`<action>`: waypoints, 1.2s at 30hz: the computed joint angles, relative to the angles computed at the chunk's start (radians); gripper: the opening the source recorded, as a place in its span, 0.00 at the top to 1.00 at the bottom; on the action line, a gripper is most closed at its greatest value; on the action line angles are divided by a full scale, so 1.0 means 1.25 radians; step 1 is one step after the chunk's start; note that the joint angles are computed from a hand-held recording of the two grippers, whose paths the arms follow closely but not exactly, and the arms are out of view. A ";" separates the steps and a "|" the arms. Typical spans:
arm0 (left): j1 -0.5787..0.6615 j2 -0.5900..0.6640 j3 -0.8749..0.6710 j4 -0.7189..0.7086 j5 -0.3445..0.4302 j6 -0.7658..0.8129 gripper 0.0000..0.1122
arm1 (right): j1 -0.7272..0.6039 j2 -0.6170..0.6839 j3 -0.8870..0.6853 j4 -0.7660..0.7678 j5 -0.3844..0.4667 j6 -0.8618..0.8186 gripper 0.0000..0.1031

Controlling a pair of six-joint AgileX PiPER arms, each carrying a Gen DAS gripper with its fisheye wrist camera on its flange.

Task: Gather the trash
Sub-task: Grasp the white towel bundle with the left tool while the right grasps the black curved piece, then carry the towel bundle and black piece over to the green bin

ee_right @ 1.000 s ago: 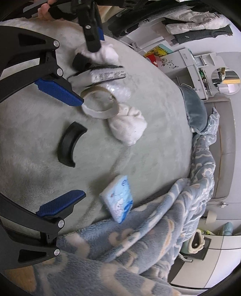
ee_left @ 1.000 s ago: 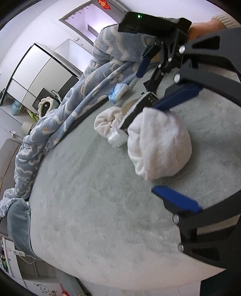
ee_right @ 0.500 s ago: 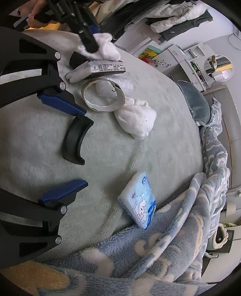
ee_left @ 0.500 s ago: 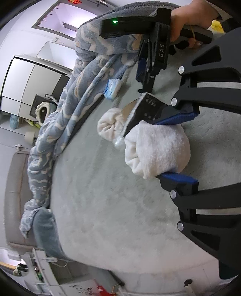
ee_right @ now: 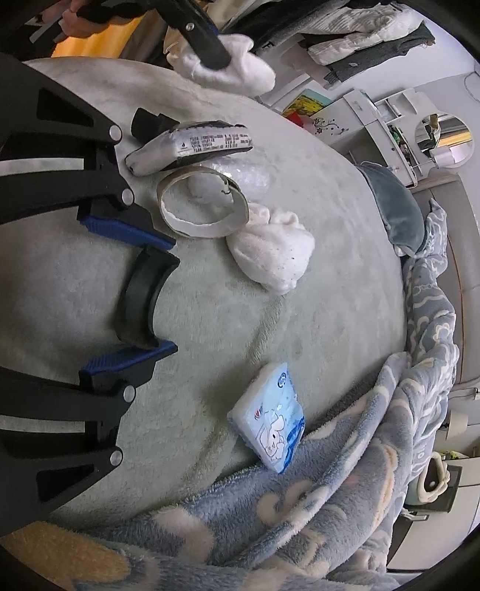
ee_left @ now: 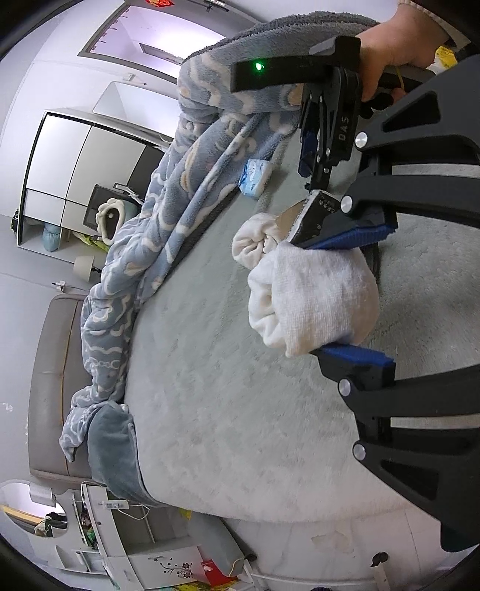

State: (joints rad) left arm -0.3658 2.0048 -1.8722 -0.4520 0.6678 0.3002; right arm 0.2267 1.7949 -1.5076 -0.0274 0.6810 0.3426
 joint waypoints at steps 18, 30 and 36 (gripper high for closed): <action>0.075 -0.130 0.154 -0.056 0.001 0.087 0.57 | 0.103 -0.047 -0.014 -0.225 0.047 0.209 0.57; 0.123 -0.251 0.310 -0.105 0.008 0.175 0.57 | 0.221 -0.105 0.023 -0.333 0.066 0.359 0.57; 0.157 -0.296 0.370 -0.125 0.020 0.202 0.57 | 0.282 -0.118 0.026 -0.373 0.071 0.426 0.57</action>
